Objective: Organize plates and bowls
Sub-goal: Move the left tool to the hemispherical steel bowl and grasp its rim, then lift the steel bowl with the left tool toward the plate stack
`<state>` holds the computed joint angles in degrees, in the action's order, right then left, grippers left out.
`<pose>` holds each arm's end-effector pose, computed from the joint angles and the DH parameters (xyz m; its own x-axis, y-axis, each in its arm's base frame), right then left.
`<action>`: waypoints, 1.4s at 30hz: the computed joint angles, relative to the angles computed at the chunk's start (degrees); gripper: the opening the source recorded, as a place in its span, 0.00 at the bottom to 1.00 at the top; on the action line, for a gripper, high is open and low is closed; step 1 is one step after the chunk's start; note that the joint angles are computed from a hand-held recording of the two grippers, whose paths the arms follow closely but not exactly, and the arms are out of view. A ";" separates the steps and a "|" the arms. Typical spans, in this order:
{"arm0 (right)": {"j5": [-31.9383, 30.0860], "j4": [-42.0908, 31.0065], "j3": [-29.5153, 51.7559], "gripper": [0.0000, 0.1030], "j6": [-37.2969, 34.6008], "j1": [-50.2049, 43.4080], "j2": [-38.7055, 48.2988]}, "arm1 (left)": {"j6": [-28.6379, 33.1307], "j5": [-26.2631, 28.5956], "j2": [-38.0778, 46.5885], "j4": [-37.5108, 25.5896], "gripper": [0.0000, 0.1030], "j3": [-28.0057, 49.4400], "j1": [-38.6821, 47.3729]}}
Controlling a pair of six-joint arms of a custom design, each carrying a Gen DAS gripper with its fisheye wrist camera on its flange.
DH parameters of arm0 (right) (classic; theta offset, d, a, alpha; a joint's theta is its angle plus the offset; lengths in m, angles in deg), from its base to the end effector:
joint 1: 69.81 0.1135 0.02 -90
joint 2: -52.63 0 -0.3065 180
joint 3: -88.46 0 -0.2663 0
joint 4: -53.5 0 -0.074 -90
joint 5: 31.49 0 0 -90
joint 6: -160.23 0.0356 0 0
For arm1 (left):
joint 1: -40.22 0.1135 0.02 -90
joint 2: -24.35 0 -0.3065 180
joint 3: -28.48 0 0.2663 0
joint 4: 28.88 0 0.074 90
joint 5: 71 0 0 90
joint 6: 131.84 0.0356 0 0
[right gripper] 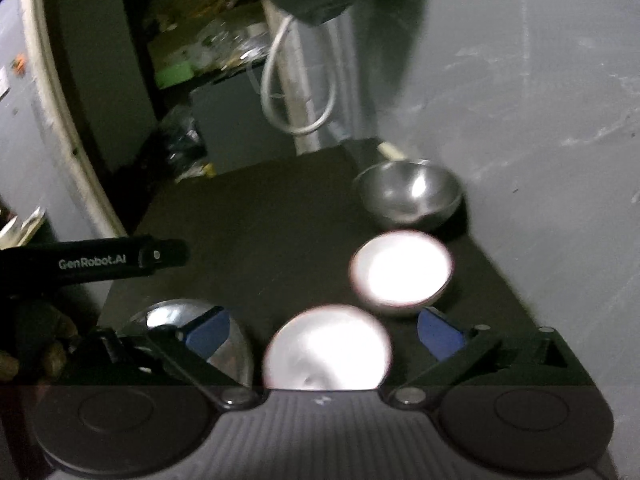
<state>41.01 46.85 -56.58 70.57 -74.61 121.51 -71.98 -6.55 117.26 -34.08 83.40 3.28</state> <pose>0.2127 -0.0071 0.1806 -0.6490 0.0602 -0.7584 -0.1440 0.9691 0.2001 0.2672 -0.1817 0.1831 -0.6191 -0.1013 -0.7787 -0.0231 0.9936 -0.1108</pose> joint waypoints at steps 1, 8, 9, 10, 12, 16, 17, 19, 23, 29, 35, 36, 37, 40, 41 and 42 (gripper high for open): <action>-1.41 0.65 1.25 1.00 -0.41 -1.89 2.09 | 0.10 0.89 2.06 0.47 0.99 2.19 0.60; -8.95 3.61 10.23 1.00 -2.11 -10.65 18.60 | -0.57 7.50 15.38 -0.23 0.99 16.93 3.90; -9.51 4.44 11.03 1.00 -1.83 -11.14 20.30 | -0.63 8.22 17.65 -0.88 0.99 19.72 4.27; -9.95 5.03 11.89 1.00 -1.54 -11.42 21.87 | -0.69 8.81 19.36 -1.13 0.99 21.58 4.48; -10.93 7.27 12.73 1.00 -0.91 -11.76 24.59 | -0.50 10.46 23.17 -2.40 0.99 26.50 4.95; -11.16 11.17 14.70 1.00 0.71 -11.36 29.82 | 0.92 12.02 28.09 -5.11 0.99 33.23 5.41; -11.41 12.38 14.85 1.00 1.57 -11.27 30.69 | 1.42 12.12 29.08 -5.58 0.99 34.48 5.42; -12.07 14.61 15.12 0.98 3.54 -11.20 32.10 | 2.43 12.20 31.19 -6.83 0.99 37.37 5.50; -11.17 16.33 16.19 0.94 7.09 -10.41 34.06 | 2.53 13.94 33.48 -8.45 0.99 40.87 6.05; -9.35 17.51 17.57 0.87 8.78 -9.46 36.40 | 1.63 17.13 35.80 -10.89 0.99 44.79 6.83; -7.65 19.33 18.41 0.80 9.32 -9.59 38.64 | 2.98 19.96 38.25 -12.38 0.78 48.09 6.74; -7.61 19.40 18.64 0.80 9.28 -9.74 39.05 | 3.37 19.96 38.83 -13.15 0.70 48.95 6.60; -7.59 19.71 18.84 0.79 9.39 -9.88 39.53 | 3.64 20.01 39.32 -13.87 0.66 49.70 6.53; -7.82 20.17 19.21 0.77 9.47 -10.13 40.33 | 4.02 21.19 40.47 -15.56 0.38 51.30 6.55; -7.89 20.30 19.28 0.76 9.45 -10.08 40.46 | 4.11 21.61 40.75 -16.06 0.33 51.70 6.56; -7.92 20.44 19.36 0.76 9.30 -9.97 40.58 | 4.46 22.07 40.89 -16.13 0.30 51.77 6.57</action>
<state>33.09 67.29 -37.21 79.87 -84.57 162.09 -67.52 15.52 158.15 -50.21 135.17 9.85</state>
